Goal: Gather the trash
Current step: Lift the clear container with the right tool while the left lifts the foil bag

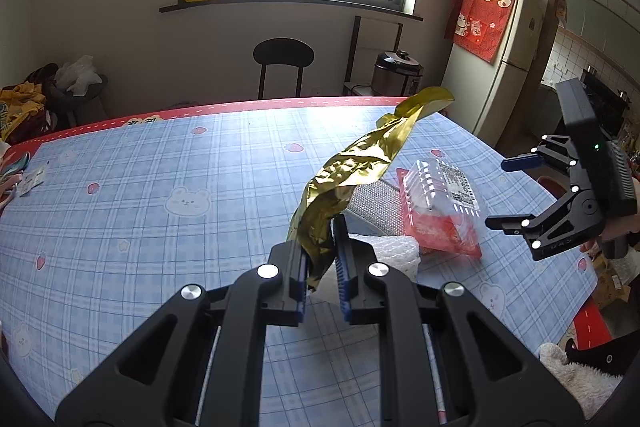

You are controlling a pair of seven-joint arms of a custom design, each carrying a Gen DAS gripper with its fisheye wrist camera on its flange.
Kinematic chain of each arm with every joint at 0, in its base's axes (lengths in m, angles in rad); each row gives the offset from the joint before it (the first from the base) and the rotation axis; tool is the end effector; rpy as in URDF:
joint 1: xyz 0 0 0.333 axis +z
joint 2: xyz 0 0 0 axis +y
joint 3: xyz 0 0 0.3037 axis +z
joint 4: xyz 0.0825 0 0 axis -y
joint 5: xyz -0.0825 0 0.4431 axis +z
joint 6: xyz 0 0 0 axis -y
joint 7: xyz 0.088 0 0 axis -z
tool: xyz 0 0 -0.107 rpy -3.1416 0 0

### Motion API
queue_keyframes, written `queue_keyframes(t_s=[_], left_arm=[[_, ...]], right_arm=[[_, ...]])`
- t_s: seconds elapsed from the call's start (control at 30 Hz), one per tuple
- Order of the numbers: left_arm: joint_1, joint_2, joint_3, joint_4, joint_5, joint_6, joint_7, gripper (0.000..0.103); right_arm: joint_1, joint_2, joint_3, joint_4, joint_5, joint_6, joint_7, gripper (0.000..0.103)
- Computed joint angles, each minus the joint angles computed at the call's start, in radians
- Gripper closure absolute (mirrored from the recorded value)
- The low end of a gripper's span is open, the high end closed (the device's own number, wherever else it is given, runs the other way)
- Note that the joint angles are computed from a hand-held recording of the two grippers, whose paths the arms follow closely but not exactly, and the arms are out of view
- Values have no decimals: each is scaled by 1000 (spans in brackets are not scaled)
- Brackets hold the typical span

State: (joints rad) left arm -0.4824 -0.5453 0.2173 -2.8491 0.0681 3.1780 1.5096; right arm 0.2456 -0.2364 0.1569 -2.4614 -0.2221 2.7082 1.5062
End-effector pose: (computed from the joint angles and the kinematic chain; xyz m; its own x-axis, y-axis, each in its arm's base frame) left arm 0.4178 -0.1266 0.3947 -0.2959 -0.9491 0.1082 -0.6442 0.1146 -0.7562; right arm 0.4923 0.2176 0.3870 0.5450 -0.8040 0.2378 -0.6874 -0.5909 -0.4224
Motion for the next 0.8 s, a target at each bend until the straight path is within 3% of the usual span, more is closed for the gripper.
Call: queue_keyframes(t_s=[0.17, 0.3, 0.37, 0.53, 0.63, 0.8], left_arm=[[8, -21, 9, -25, -6, -4, -5, 87], [13, -25, 17, -36, -11, -2, -9, 87], [15, -26, 22, -41, -11, -2, -9, 87], [21, -28, 33, -46, -11, 0, -7, 87], [30, -30, 24, -47, -12, 2, -16, 87], [40, -40, 9, -45, -6, 6, -32, 87]], right_arm=[[8, 118, 44, 85, -228, -83, 3, 12], [44, 206, 46, 143, -557, -172, 151, 11], [66, 224, 23, 154, -617, -172, 210, 8], [102, 239, -28, 182, -542, -180, 193, 20], [102, 198, -40, 160, -508, -134, 183, 33], [75, 105, -44, 121, -327, -53, 141, 48]])
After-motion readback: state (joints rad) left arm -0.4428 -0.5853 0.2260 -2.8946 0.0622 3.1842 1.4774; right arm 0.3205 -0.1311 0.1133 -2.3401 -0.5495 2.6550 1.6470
